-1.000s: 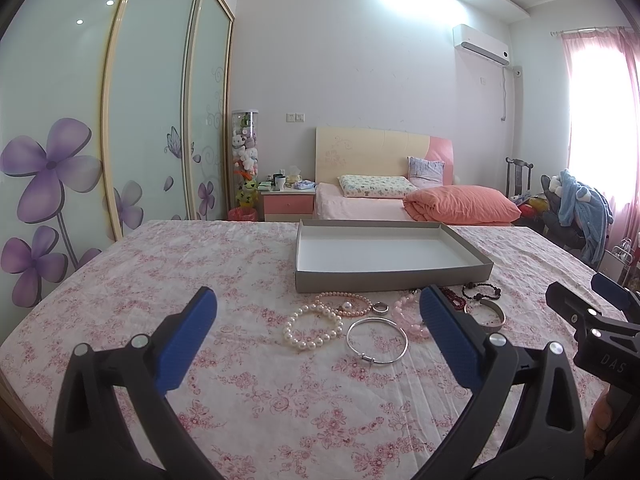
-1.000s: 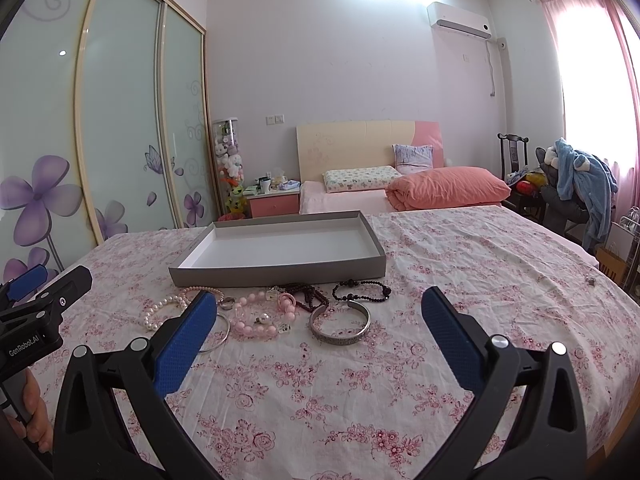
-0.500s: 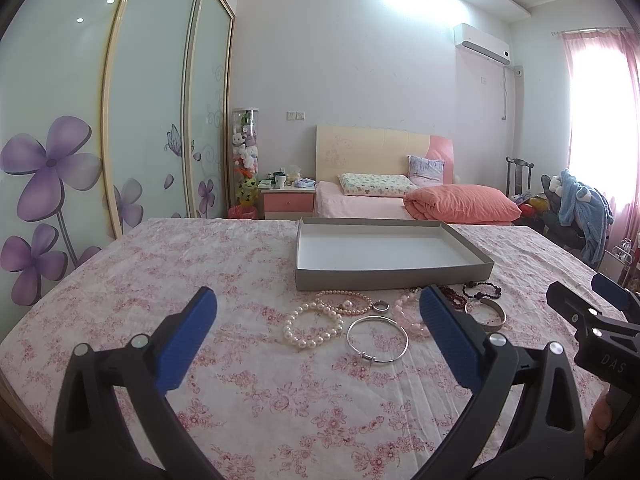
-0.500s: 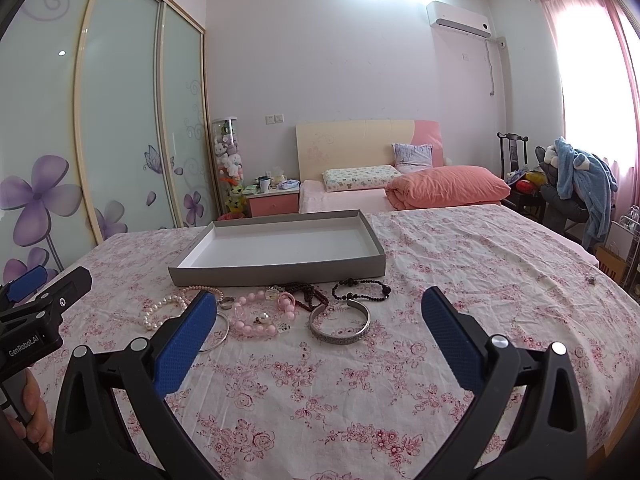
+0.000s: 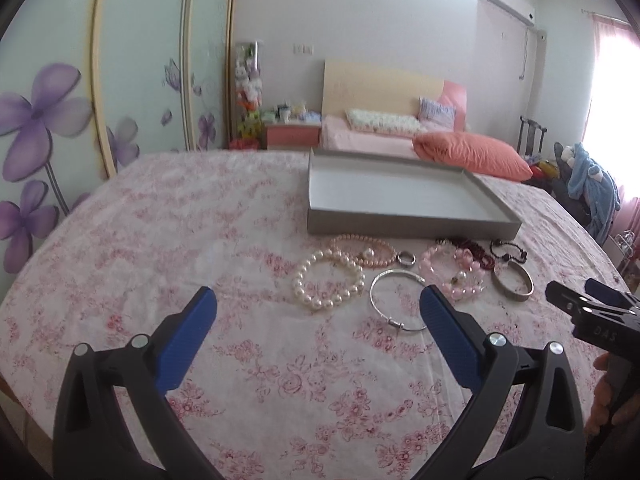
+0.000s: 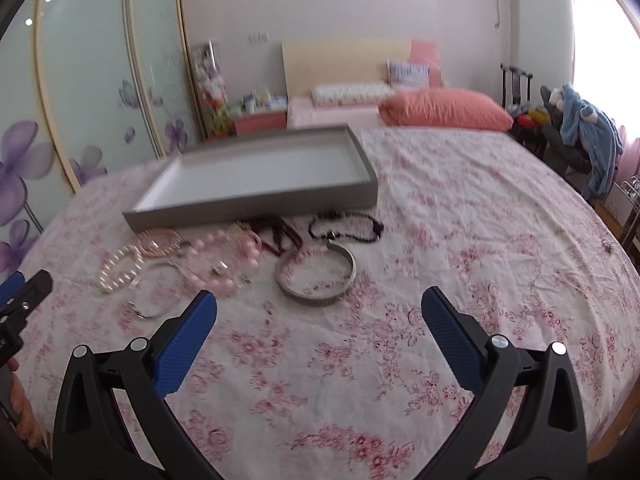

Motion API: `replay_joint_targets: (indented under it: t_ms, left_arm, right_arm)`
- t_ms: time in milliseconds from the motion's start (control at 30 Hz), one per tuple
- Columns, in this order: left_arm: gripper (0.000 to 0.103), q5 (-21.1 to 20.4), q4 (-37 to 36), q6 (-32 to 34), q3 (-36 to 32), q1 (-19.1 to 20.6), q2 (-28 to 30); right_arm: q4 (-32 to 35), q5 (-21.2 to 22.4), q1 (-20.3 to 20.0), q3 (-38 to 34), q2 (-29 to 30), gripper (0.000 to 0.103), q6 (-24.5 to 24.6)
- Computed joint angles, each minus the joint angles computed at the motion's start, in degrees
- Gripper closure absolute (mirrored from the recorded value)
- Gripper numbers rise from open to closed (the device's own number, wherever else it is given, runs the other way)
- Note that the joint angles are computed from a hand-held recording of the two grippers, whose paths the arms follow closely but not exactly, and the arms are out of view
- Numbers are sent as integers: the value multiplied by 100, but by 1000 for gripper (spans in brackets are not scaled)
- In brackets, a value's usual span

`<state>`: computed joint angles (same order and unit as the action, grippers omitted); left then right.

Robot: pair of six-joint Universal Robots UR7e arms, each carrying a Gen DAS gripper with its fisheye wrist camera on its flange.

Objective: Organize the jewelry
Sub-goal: 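Grasp the white pearl bracelet with the left tool while the right tool grasps the silver cuff bangle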

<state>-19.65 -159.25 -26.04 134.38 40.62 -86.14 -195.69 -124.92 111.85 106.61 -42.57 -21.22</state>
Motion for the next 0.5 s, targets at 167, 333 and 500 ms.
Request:
replay_joint_targets:
  t_ms: [167,333,500]
  left_arm:
    - [4,-579,514,-16,-312,414,-72]
    - [4,-795,933,56,-595,684,-5]
    - [4,-853,1261,115,-839,879,151]
  right_arm:
    - [879,-516,18,-496,225,2,54]
    - [1612,-764,21,-799,368,5,215]
    - [1924,-647,-11,-925,405,12,467]
